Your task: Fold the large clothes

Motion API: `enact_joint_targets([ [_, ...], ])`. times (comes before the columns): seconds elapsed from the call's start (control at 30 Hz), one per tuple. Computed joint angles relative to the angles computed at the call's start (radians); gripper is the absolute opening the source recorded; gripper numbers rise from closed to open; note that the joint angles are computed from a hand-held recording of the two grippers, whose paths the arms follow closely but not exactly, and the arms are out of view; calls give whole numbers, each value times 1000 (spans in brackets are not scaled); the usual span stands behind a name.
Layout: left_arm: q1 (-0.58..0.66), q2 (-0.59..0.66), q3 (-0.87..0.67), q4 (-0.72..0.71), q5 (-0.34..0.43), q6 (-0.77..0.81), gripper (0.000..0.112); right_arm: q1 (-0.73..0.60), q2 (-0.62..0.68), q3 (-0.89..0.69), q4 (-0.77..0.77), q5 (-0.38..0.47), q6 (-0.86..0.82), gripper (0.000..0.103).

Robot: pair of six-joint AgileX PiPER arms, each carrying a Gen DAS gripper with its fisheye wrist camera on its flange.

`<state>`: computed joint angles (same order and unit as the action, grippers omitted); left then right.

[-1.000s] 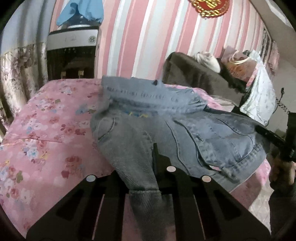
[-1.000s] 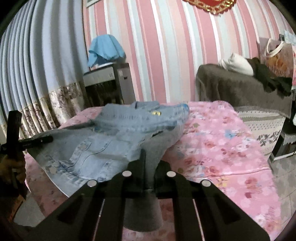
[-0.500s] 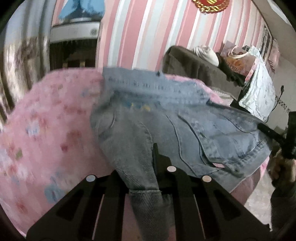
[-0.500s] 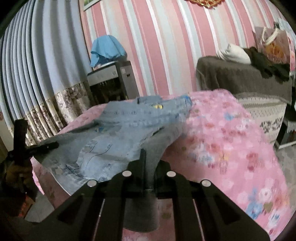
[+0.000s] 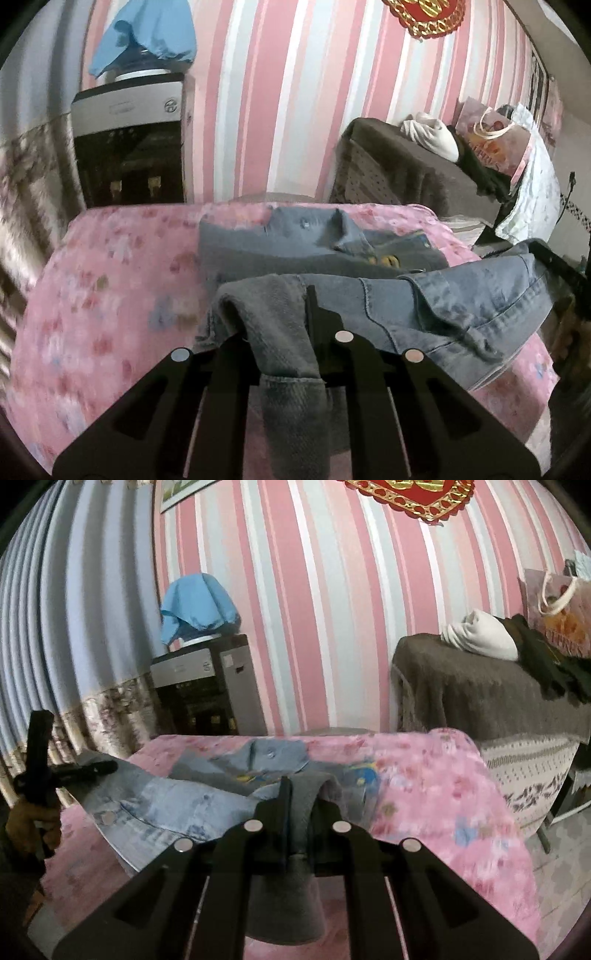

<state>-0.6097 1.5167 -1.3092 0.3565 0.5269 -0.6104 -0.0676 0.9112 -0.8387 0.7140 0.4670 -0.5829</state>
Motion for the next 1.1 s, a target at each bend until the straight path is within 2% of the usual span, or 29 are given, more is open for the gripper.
enact_joint_targets([
  [0.13,43,137,-173,-67,35,110,8,-33,168,-98,100,-31,-117,7],
  [0.4,31,377,-402,82,96,6,10,-16,389,-191,154,-107,-167,7],
  [0.5,44,483,-506,80,129,1,11,-13,492,-243,166,-117,-169,7],
  [0.53,49,528,-564,67,156,12,11,-15,542,-280,146,-111,-138,7],
  [0.57,57,595,-663,35,220,48,12,-12,589,-319,85,-105,-73,7],
  [0.63,81,722,-857,-56,327,114,17,-5,692,-431,-91,-66,116,9],
  [0.7,106,768,-932,-178,352,200,59,-8,744,-501,-144,-14,189,11],
  [0.73,102,747,-910,-180,340,187,66,-9,740,-504,-129,-5,182,13],
  [0.77,89,709,-847,-141,298,156,79,-11,721,-489,-100,-7,155,17],
  [0.8,66,677,-805,-62,283,112,82,-17,687,-459,-32,-10,88,32],
  [0.83,51,655,-777,-22,274,94,83,-23,668,-441,18,-8,41,56],
  [0.87,41,642,-770,-9,282,92,84,-20,642,-417,27,-24,35,70],
  [0.9,36,624,-756,-6,283,93,86,-11,608,-386,8,-65,53,75],
  [0.93,34,603,-735,-7,273,89,90,-5,566,-352,-1,-107,52,75],
  [0.97,25,581,-710,25,267,55,100,-3,547,-343,-21,-113,69,75],
  [1.03,-4,531,-660,157,264,-50,100,-13,497,-315,23,-110,30,75],
  [1.1,-11,486,-619,180,250,-73,100,-9,464,-303,-9,-100,50,75],
])
